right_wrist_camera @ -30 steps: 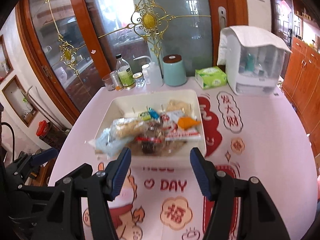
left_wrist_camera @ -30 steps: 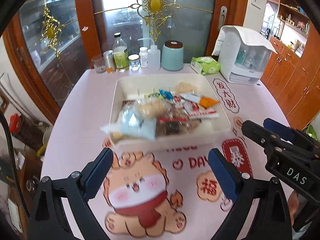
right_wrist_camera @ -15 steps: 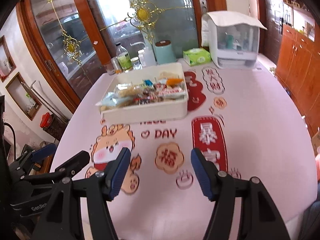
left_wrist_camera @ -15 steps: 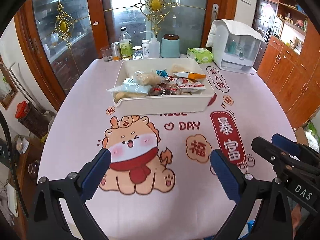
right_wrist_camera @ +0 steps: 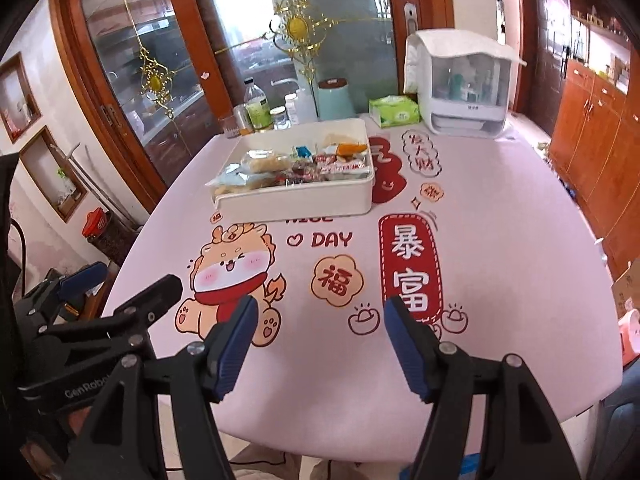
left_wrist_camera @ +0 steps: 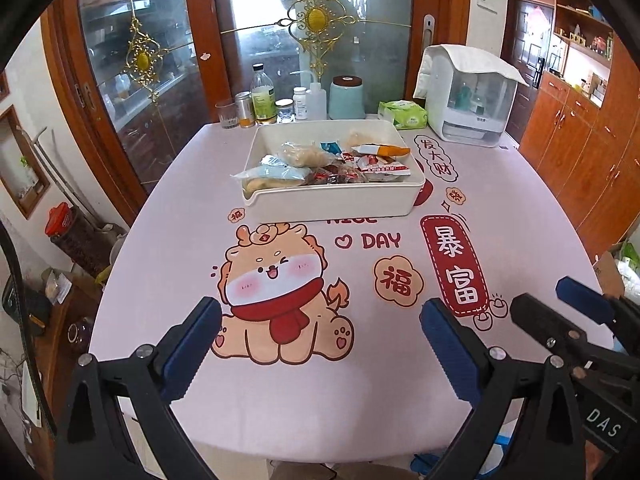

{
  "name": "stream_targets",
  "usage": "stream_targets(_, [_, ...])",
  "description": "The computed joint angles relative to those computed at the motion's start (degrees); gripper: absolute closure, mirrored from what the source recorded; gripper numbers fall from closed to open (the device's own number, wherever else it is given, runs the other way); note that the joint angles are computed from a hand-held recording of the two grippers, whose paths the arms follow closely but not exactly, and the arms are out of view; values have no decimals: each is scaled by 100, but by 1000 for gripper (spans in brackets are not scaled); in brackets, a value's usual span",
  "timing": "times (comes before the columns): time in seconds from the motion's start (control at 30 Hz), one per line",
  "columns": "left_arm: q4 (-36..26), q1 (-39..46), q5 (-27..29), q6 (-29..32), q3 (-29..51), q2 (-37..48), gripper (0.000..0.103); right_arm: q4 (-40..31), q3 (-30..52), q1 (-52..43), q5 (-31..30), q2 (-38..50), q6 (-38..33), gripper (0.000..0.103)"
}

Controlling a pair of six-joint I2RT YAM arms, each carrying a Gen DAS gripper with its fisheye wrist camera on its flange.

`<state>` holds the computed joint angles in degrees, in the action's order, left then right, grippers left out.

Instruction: Organize snacks

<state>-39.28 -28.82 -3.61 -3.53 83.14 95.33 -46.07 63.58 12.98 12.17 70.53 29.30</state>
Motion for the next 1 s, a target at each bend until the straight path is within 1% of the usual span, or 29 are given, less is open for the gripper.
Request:
stream_targets(0.13, [7,-14,38,-8,-96,-61,3,-10,17,98,195,-95,15,37])
stream_targets(0.4, [58,-86,14,-46,-237,-175,3,-35,-44,107,199,-199,117,36])
stream_targets(1.0, [34,-138,-33,-52,-278,-255,3,-109,-175,186,249,-369,315,36])
